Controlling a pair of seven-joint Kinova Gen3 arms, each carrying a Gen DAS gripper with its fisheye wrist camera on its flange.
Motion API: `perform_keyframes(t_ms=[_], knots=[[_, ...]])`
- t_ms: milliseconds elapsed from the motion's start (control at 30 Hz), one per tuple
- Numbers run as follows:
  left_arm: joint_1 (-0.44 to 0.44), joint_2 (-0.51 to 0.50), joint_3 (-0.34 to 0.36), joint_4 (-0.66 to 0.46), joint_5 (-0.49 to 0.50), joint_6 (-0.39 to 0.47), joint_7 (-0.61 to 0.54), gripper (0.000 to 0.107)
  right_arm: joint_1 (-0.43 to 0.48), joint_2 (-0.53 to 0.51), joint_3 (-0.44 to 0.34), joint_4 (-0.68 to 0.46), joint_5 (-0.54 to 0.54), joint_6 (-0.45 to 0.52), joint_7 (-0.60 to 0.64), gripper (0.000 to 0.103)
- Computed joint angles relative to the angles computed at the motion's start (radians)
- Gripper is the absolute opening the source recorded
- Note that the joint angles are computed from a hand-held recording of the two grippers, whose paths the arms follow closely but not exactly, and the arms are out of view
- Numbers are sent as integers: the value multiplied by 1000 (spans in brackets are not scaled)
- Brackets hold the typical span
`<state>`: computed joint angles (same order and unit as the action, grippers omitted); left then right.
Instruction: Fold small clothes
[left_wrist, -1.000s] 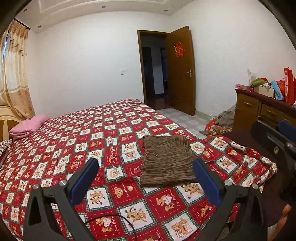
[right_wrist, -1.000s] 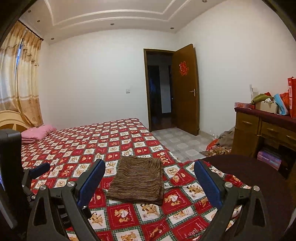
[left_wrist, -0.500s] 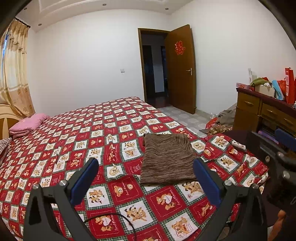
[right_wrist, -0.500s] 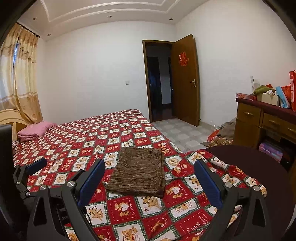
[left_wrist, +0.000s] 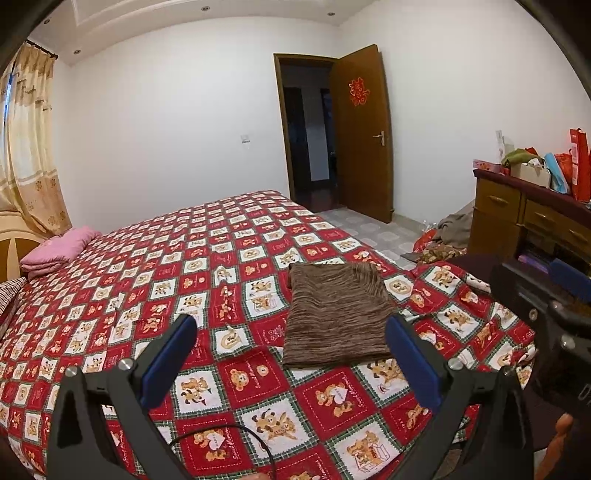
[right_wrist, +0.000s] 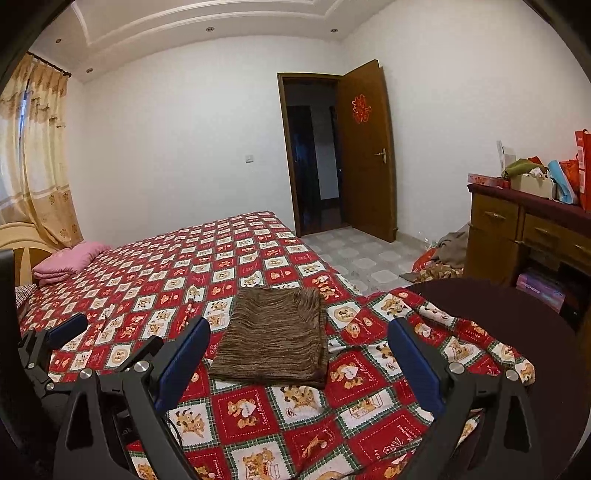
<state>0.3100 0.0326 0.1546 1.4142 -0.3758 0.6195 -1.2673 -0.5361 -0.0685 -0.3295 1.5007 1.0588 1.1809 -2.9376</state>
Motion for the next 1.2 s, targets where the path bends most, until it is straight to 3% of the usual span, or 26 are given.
perform_keyframes(t_ms=[367, 833, 1200], knots=[[6, -2, 4, 7, -35, -6, 20, 103, 4, -2, 2, 4, -6, -1, -2, 97], [-2, 0, -1, 3, 21, -8, -12, 103, -2, 1, -2, 5, 8, 10, -14, 97], [-3, -3, 1, 9, 0, -11, 5, 103, 2, -3, -1, 10, 4, 0, -14, 97]])
